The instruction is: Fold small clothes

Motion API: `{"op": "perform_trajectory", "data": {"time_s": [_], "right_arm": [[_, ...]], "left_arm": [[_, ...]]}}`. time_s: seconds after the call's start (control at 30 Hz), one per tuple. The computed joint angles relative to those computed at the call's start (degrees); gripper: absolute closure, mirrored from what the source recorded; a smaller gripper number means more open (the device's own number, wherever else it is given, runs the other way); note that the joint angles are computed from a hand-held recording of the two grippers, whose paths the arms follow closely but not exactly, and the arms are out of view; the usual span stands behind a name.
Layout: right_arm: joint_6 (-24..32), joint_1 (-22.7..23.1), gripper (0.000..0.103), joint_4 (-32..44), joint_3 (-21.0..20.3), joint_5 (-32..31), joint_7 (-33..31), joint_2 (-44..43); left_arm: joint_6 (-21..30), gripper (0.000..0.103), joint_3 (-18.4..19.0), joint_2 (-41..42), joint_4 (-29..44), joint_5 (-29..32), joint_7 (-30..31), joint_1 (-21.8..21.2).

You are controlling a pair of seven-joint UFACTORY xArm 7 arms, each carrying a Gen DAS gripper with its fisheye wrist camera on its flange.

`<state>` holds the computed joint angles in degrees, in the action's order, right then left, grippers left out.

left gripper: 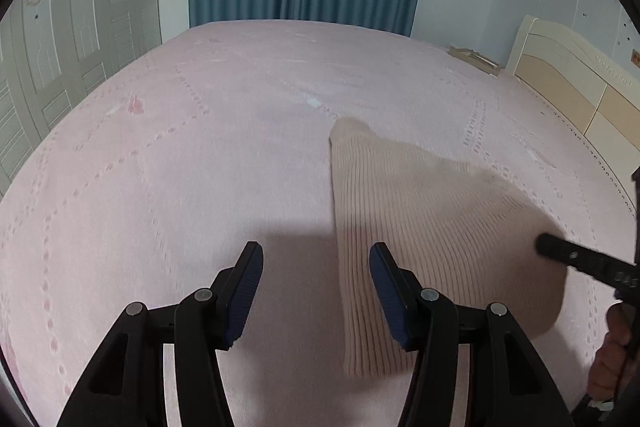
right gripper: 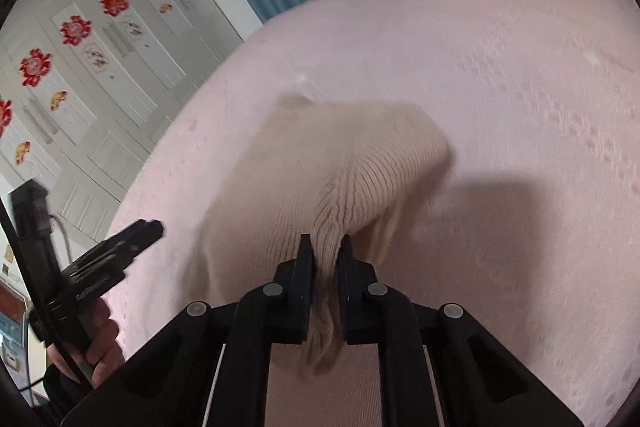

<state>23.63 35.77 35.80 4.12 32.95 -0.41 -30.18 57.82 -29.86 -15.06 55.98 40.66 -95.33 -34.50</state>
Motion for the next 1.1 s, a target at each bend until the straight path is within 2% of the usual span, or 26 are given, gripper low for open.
{"op": "perform_trajectory", "data": {"time_s": [0.1,0.27,0.37,0.4,0.43,0.5,0.6,0.7,0.73,0.8,0.83,0.87,0.9,0.97,1.0,1.03,1.07,1.1], "right_arm": [[0.0,-2.1,0.093,2.6,1.0,-3.0,0.7,1.9],[7.8,-3.3,0.092,0.7,1.1,-4.3,2.3,4.0],[9.8,-2.7,0.087,-0.9,-0.6,-0.8,-0.8,2.9],[9.8,-2.6,0.081,-0.9,-1.5,0.9,-2.1,2.2],[9.7,-2.7,0.069,-0.8,-2.3,2.4,-3.0,1.3],[8.0,-3.1,0.059,-1.0,-2.9,5.7,-3.4,0.3],[5.8,-2.3,0.059,-0.1,-4.0,11.3,-4.6,1.9],[6.1,-4.2,0.059,4.0,-2.2,10.9,-2.3,7.5],[5.6,-4.4,0.059,4.9,-1.7,11.8,-2.0,8.9],[3.5,-6.3,0.06,5.7,0.8,9.3,1.0,10.6],[0.4,-6.4,0.072,5.4,2.2,8.4,1.3,11.1],[-3.1,-6.4,0.079,4.7,3.4,7.3,0.2,10.8],[-6.3,-4.4,0.087,4.1,2.3,7.9,-3.2,10.5],[-12.8,0.2,0.09,1.9,0.0,10.1,-8.6,8.2],[-14.0,-0.1,0.09,1.4,0.4,8.9,-8.1,7.8],[-13.9,-2.7,0.09,1.3,2.4,6.0,-5.2,8.5],[-12.2,-5.9,0.09,1.4,4.4,2.1,-0.2,9.6],[-10.0,-7.1,0.09,1.7,4.6,0.2,3.1,10.5]], "left_arm": [[-0.6,0.05,0.7,1.1,1.2,2.2,0.2,1.1],[-3.5,0.05,1.4,2.6,0.0,3.9,-4.3,1.0],[-5.8,0.05,2.6,3.6,-1.4,2.4,-4.0,0.5],[-6.3,0.05,2.9,3.6,-1.7,1.8,-3.8,0.3],[-6.9,0.05,3.1,3.5,-1.9,1.9,-3.7,0.2],[-6.0,0.05,2.5,3.1,-1.8,3.5,-4.9,0.3],[-4.6,0.05,1.8,2.8,-1.5,5.5,-6.0,0.2],[-5.1,0.05,2.1,2.8,-1.6,6.0,-6.7,0.1],[-5.5,0.05,2.5,2.5,-2.0,5.9,-6.4,0.3],[-4.8,0.05,2.2,3.3,-1.3,6.0,-6.4,0.3],[-4.7,0.05,2.2,3.7,-1.0,5.9,-6.1,0.2],[-4.6,0.05,2.4,4.0,-0.9,5.8,-5.9,0.0],[-4.7,0.05,2.5,4.1,-0.9,5.9,-6.0,-0.1],[-5.3,0.05,2.7,4.2,-0.9,6.2,-6.3,-0.4],[-5.8,0.05,2.7,4.1,-1.0,6.5,-6.5,-0.5],[-6.4,0.05,2.8,4.0,-1.3,7.1,-7.0,-0.5],[-6.7,0.05,2.7,4.0,-1.4,7.6,-7.4,-0.4],[-6.8,0.05,2.7,4.1,-1.2,7.8,-7.4,-0.5]]}}
